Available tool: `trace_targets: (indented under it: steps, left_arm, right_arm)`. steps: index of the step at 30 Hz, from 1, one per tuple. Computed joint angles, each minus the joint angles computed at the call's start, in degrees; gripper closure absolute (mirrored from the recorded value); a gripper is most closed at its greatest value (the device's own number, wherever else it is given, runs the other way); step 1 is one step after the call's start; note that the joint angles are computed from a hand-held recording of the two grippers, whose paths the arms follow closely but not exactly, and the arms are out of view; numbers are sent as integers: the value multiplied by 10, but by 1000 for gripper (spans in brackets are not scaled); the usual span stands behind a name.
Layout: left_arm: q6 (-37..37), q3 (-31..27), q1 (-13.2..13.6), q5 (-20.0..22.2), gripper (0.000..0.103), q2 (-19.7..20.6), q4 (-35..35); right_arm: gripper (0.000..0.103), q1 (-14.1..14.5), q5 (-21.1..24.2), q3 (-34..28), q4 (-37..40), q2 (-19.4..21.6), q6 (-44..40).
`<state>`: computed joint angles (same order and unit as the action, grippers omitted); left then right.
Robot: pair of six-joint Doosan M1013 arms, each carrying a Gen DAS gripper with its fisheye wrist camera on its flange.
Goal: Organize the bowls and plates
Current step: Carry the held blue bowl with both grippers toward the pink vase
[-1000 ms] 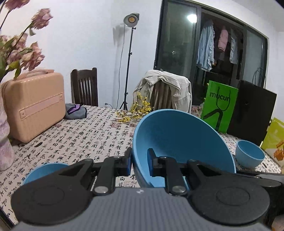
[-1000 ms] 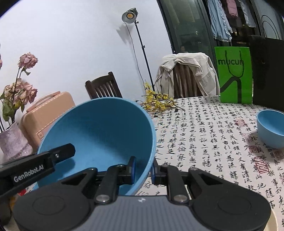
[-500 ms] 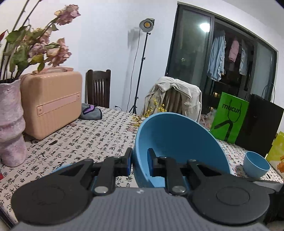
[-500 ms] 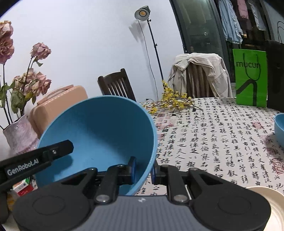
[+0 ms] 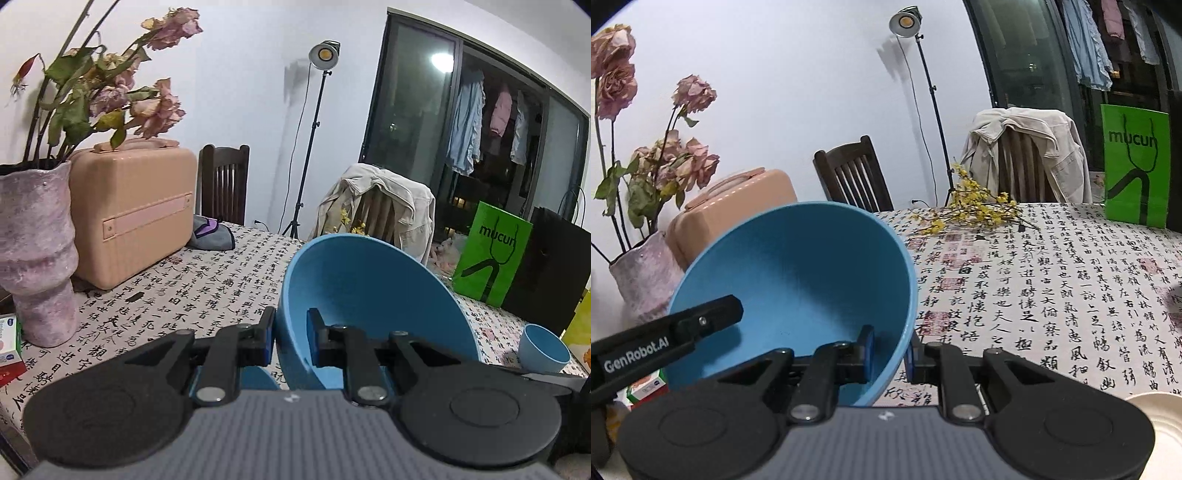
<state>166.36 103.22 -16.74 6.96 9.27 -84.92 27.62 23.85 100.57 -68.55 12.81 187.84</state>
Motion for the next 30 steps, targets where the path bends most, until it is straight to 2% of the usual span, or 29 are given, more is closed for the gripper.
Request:
trace_targets:
  steps: [5, 9, 20, 30]
  left_arm:
    - [-18, -2, 9, 3, 85, 2, 14]
    - [-63, -3, 15, 5, 85, 2, 53]
    - [-63, 5, 32, -3, 85, 0, 43]
    - [-77, 12, 50, -2, 85, 3, 46]
  right_arm:
    - [87, 2, -3, -13, 27, 8, -36]
    - [87, 3, -11, -21, 42, 14, -57]
    - [87, 2, -46, -41, 105, 31, -129]
    - [87, 7, -56, -63, 176, 50, -218]
